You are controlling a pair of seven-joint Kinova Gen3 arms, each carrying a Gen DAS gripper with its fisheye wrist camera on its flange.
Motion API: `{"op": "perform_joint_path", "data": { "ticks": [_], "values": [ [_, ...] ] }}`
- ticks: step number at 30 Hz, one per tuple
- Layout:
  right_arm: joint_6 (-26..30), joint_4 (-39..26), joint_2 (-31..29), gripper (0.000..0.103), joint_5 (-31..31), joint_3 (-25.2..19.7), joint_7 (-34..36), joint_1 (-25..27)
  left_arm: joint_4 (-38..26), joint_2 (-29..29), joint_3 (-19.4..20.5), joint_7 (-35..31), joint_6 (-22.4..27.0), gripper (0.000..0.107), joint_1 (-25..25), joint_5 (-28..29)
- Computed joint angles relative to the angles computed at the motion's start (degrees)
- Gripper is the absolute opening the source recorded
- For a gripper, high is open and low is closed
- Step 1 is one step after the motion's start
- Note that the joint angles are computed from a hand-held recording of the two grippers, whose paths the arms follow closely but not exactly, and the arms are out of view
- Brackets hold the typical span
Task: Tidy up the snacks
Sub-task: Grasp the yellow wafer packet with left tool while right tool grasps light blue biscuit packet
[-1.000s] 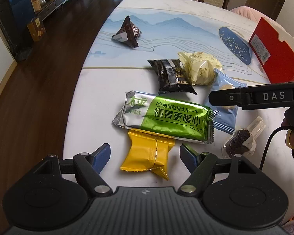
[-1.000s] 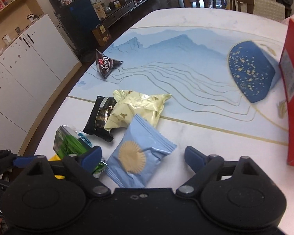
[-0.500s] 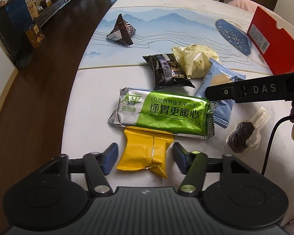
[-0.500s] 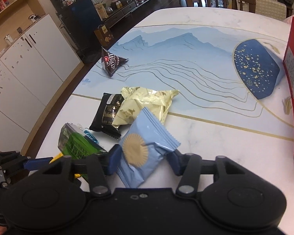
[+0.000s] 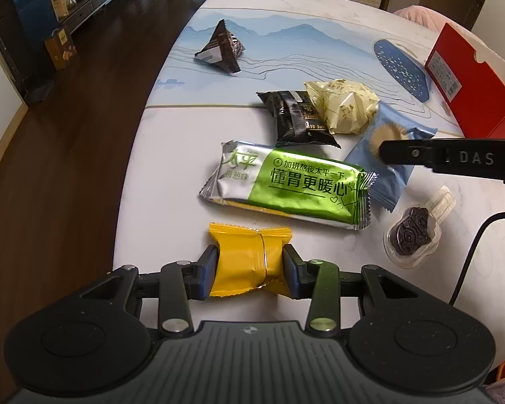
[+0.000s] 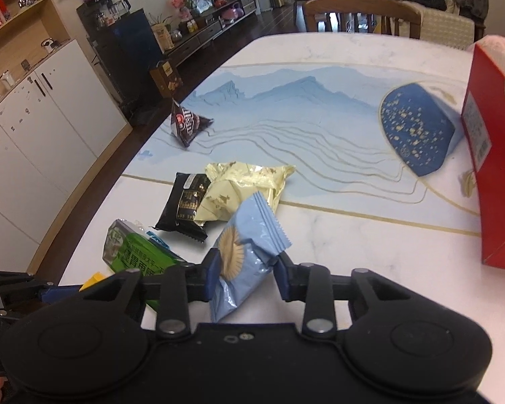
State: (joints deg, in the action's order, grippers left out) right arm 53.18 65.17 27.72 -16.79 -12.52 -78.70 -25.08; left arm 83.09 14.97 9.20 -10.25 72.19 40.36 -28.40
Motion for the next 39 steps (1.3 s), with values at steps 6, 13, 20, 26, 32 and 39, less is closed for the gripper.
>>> {"op": "perform_joint_path", "data": {
  "ticks": [6, 13, 20, 26, 32, 39],
  "values": [
    [-4.4, 3.9, -3.0, 0.021, 1.3, 0.6, -1.2, -0.8, 1.1, -1.6, 0.5, 0.8, -0.2, 0.040, 0.3, -0.5],
    [-8.6, 8.2, -6.7, 0.014, 4.0, 1.2, -3.6, -1.7, 1.0, -3.1, 1.6, 0.3, -0.2, 0.040, 0.4, -2.1],
    [-11.2, 11.0, -9.8, 0.012, 5.9, 1.6, -6.4, -1.6, -0.4, -3.7, 2.4, -1.6, -0.4, 0.040, 1.0, -4.3],
    [-8.3, 9.8, -9.8, 0.013, 6.7, 1.7, -6.9, -0.7, -1.4, -3.8, 2.5, -3.0, -1.0, 0.040, 1.6, -5.5],
    [-5.0, 9.2, -9.4, 0.025, 1.6, -0.3, 0.5, 3.1, -1.0, -4.2, 2.7, -2.1, -1.1, 0.040, 2.0, -5.3],
    [-6.4, 11.1, -9.5, 0.090, 2.1, -0.1, 6.6, 2.0, -1.4, -4.2, 3.0, -1.0, 0.5, 0.040, 2.5, -5.5]
  ]
}}
